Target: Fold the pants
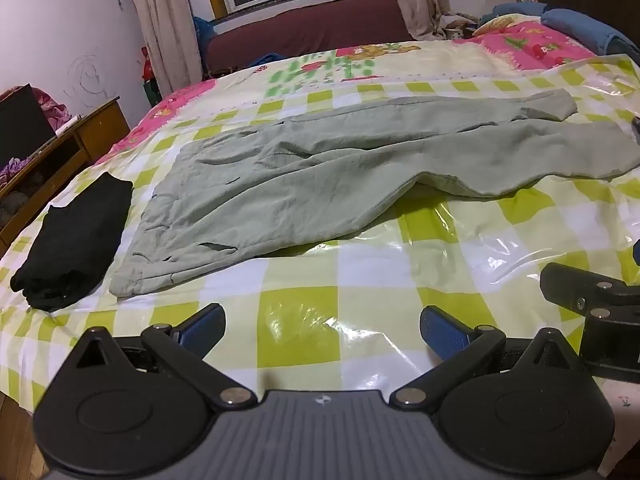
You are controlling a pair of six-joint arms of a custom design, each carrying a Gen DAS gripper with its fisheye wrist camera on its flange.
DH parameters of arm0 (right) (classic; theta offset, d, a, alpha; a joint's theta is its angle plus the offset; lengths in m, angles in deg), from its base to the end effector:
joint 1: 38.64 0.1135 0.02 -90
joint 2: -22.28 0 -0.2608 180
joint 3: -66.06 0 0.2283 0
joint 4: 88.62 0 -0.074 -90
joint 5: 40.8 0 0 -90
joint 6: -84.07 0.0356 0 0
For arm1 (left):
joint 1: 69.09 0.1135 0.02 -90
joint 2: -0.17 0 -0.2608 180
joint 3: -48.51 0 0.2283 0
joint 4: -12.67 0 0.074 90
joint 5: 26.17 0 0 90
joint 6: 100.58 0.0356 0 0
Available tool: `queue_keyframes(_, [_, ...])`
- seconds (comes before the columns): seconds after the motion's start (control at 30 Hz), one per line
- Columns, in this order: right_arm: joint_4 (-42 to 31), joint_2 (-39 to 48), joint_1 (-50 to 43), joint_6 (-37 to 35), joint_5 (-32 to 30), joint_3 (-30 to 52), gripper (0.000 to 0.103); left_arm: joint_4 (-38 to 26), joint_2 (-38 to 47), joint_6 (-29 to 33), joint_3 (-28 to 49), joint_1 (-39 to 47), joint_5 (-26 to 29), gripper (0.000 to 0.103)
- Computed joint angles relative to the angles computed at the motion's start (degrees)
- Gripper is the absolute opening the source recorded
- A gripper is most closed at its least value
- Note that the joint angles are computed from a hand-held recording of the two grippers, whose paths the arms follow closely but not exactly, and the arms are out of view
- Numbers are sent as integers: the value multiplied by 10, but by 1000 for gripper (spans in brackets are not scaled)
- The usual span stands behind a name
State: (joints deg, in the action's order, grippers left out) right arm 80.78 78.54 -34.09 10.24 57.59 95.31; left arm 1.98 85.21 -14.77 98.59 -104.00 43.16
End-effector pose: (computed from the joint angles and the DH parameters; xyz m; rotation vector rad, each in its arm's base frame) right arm 0.1650 0.0079 0.1600 0.3041 2.1983 0.0362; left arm 0.2201 -0.1382 0.1658 0.4441 2.2619 0.0815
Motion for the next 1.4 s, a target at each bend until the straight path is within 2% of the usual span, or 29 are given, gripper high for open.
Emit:
queue_keyframes(1.17, [2, 18, -14, -3, -15, 9, 101, 8, 4, 8, -3, 8, 4, 103])
queue_keyframes(1.4, [8, 20, 5, 7, -1, 0, 101, 5, 2, 3, -3, 0, -2, 103])
